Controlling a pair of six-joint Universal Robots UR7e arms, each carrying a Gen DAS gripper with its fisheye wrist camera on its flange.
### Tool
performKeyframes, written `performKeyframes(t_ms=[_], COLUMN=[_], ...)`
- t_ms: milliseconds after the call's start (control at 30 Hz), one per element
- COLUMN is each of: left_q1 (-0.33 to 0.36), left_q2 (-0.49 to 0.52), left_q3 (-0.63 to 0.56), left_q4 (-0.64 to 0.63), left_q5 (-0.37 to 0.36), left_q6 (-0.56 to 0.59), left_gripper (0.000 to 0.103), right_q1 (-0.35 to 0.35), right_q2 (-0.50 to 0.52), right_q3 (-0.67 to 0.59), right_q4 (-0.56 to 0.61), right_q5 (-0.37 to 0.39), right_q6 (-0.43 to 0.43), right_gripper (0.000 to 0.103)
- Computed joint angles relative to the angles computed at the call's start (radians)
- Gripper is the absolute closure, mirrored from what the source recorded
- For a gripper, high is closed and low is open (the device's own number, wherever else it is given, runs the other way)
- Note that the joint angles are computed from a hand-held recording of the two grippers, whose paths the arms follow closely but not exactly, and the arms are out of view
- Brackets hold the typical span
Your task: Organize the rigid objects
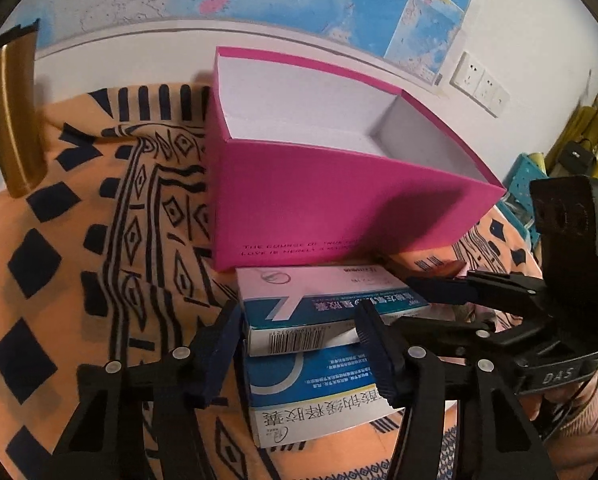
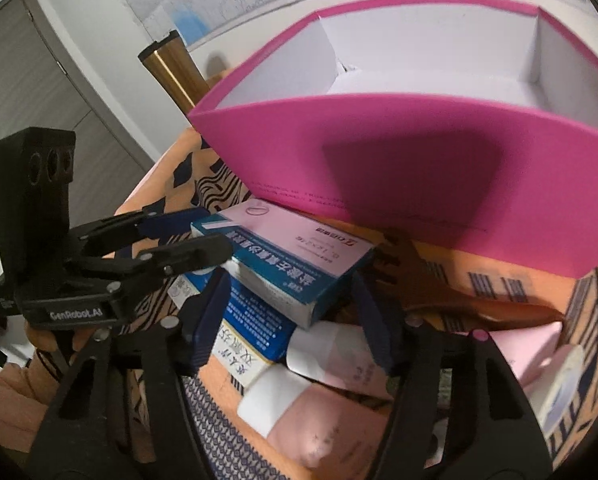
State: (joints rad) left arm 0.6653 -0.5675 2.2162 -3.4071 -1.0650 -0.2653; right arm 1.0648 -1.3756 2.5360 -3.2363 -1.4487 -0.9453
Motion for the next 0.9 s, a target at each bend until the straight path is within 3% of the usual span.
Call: performKeyframes(t_ms=[300,533,900], left_q1=[-0.003,-0.035,-0.087], left_q2=[-0.015,-0.025,-0.059], left_q3=[0.020,0.061,0.107], left_q4=[-0.014,-0.074,-0.158], left_q5=[-0.027,-0.032,-0.036], left_q6=[0.009,0.016,0.037], left_gripper=[0.044,0.044,0.044], right_q1=[0.004,0.009,-0.014], right_q2=[0.015,0.010,-0.114], right_q3=[0.004,0.069,0.133], right_q4=[-0.051,-0.195,-0.179], right_q5=[-0.004,0.004,0.099], right_q6=[-0.007,-0.065,-0.142], right_gripper=[0.041,0.041,0.041])
